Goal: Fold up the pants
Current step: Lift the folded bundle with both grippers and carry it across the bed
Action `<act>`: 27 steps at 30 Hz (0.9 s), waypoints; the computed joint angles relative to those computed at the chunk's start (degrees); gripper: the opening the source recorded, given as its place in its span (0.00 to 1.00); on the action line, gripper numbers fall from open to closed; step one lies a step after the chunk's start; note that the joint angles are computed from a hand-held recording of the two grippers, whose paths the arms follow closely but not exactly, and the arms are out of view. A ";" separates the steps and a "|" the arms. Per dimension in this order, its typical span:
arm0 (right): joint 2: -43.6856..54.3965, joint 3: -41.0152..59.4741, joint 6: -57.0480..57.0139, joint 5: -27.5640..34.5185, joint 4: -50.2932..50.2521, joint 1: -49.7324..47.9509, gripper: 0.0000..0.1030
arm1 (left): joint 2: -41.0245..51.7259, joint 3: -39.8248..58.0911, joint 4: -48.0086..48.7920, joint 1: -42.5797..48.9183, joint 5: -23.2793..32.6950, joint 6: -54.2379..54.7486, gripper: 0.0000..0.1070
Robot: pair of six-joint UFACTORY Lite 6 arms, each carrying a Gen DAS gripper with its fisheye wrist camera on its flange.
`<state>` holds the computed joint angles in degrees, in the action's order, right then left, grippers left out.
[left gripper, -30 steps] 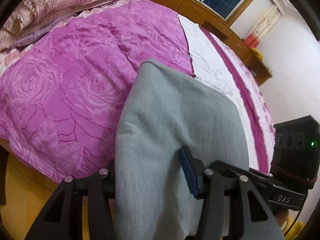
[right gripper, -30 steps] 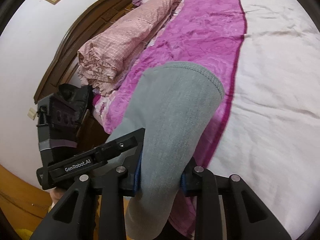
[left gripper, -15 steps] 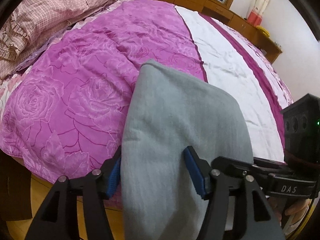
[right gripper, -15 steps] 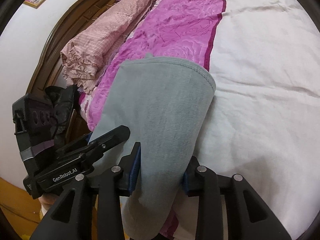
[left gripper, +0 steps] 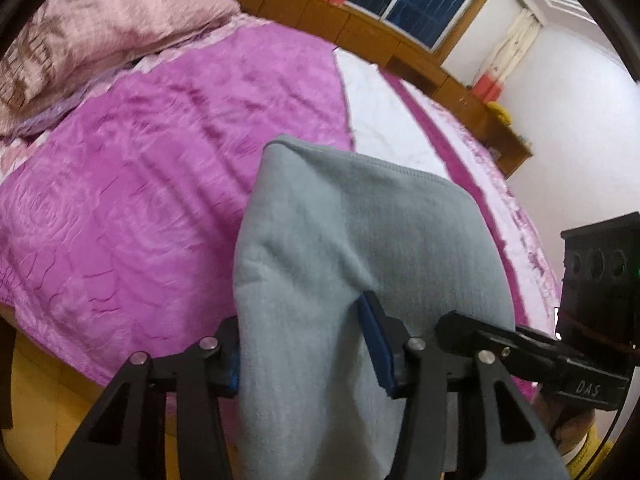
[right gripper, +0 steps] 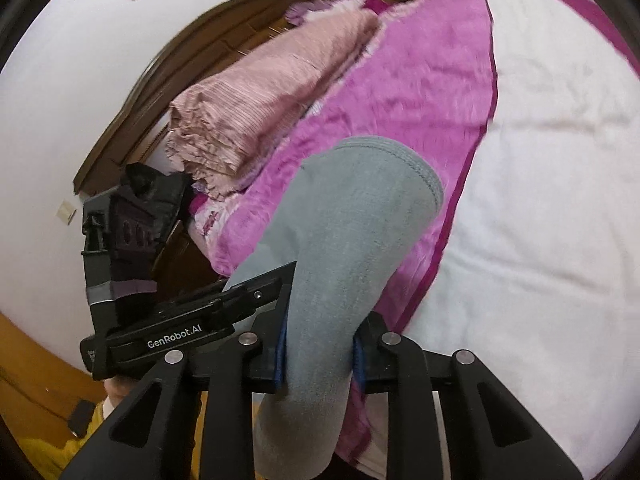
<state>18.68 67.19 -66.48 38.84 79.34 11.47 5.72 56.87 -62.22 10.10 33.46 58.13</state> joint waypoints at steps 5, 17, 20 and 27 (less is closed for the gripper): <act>-4.39 0.52 1.67 5.89 -7.96 -8.15 0.17 | -1.04 1.87 0.31 -8.59 -2.71 -5.25 0.47; 6.85 16.11 2.72 20.18 -20.11 -29.51 0.17 | 19.14 24.68 16.30 -31.11 -10.78 -30.20 0.46; 11.93 21.81 3.37 18.96 -23.64 -32.05 0.17 | 28.40 35.59 25.81 -34.55 -9.16 -39.43 0.45; 27.95 38.81 10.69 18.78 -30.59 -35.23 0.18 | 42.24 50.98 41.63 -38.95 -5.84 -53.80 0.45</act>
<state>46.63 105.99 -55.79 57.61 48.75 -23.75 47.95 107.85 -20.59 -28.86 27.62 4.33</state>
